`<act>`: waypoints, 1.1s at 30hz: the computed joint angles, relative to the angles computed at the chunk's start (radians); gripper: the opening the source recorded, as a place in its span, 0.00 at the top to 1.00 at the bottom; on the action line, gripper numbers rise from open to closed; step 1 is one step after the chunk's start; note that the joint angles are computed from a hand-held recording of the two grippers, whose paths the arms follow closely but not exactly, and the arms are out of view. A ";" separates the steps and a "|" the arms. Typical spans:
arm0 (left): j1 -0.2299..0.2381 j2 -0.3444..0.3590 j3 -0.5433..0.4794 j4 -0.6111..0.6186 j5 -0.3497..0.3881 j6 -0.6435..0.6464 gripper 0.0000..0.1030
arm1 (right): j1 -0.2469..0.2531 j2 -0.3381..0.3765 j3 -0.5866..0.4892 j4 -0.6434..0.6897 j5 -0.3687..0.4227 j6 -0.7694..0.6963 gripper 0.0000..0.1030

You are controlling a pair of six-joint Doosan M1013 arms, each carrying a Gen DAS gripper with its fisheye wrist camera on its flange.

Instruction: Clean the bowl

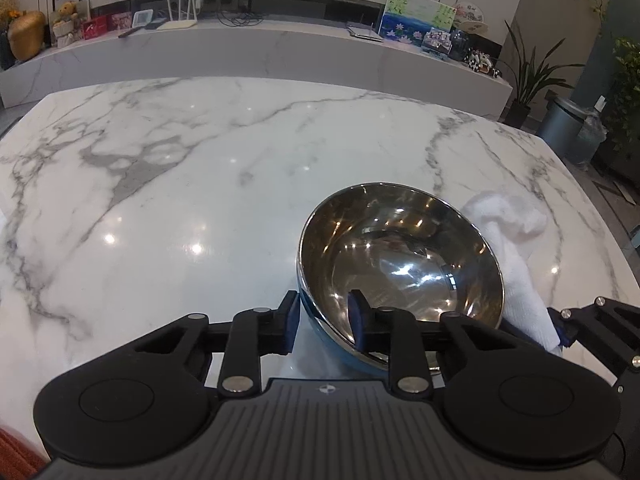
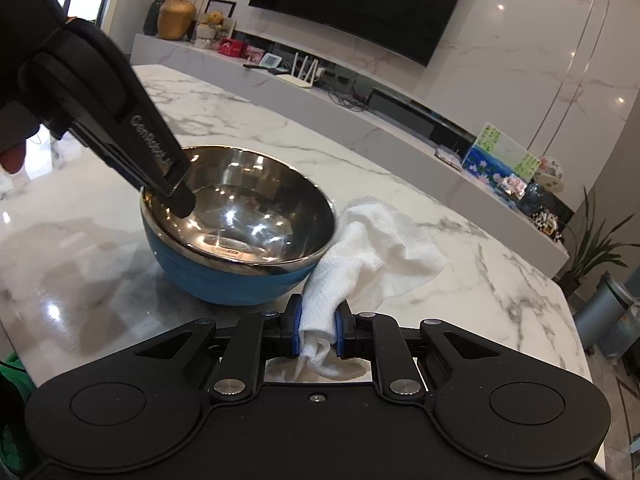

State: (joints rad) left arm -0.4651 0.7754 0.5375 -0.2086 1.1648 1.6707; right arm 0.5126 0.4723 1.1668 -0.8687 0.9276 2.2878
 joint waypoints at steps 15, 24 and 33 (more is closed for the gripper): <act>-0.015 0.032 -0.050 0.008 -0.006 0.013 0.80 | -0.027 0.009 -0.011 0.101 0.028 -0.054 0.87; -0.016 0.023 -0.049 -0.010 0.041 0.014 0.61 | -0.023 -0.011 0.031 -0.064 -0.021 0.095 0.87; -0.028 0.051 -0.100 0.037 0.080 0.030 0.73 | -0.028 0.001 0.011 -0.006 -0.027 0.027 0.87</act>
